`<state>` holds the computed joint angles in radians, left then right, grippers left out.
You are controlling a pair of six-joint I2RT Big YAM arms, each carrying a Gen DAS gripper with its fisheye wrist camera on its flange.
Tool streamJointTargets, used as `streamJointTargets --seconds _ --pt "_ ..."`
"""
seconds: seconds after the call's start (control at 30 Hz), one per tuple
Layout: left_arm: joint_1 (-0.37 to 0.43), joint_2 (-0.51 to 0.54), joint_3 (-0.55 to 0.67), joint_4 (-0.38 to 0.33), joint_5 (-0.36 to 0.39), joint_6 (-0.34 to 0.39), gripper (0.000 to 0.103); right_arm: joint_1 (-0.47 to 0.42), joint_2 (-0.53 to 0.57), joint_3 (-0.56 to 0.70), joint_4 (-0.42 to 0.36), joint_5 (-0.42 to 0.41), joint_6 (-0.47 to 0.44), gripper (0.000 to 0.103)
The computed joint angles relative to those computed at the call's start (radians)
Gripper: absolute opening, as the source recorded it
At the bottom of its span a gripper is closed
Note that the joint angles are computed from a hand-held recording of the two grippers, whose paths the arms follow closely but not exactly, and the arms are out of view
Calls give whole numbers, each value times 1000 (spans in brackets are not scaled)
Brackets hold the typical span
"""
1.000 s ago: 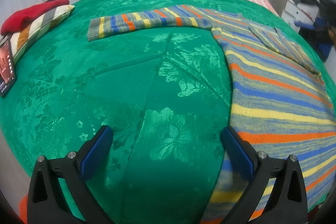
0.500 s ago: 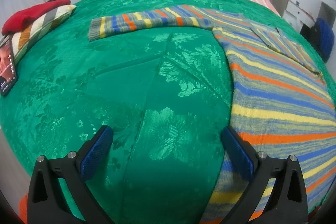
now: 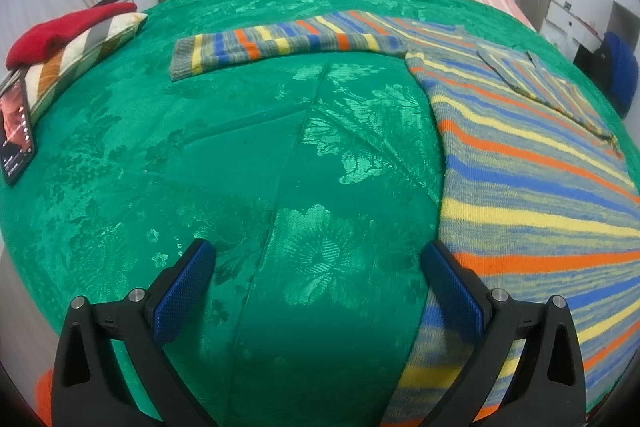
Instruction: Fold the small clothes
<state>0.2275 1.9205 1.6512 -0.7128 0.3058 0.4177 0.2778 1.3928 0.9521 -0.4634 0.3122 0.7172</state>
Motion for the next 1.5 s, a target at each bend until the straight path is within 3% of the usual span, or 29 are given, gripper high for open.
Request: streamJointTargets --seconds 0.4,1.37,1.5 --pt "-6 -1 1 -4 -17 -8 103 32 45 -4 61 47 -46 91" --pt "-9 -5 -5 -1 -25 16 103 39 53 -6 74 61 -58 93" --pt "-8 -1 21 -47 -31 15 103 39 52 -6 74 61 -58 93"
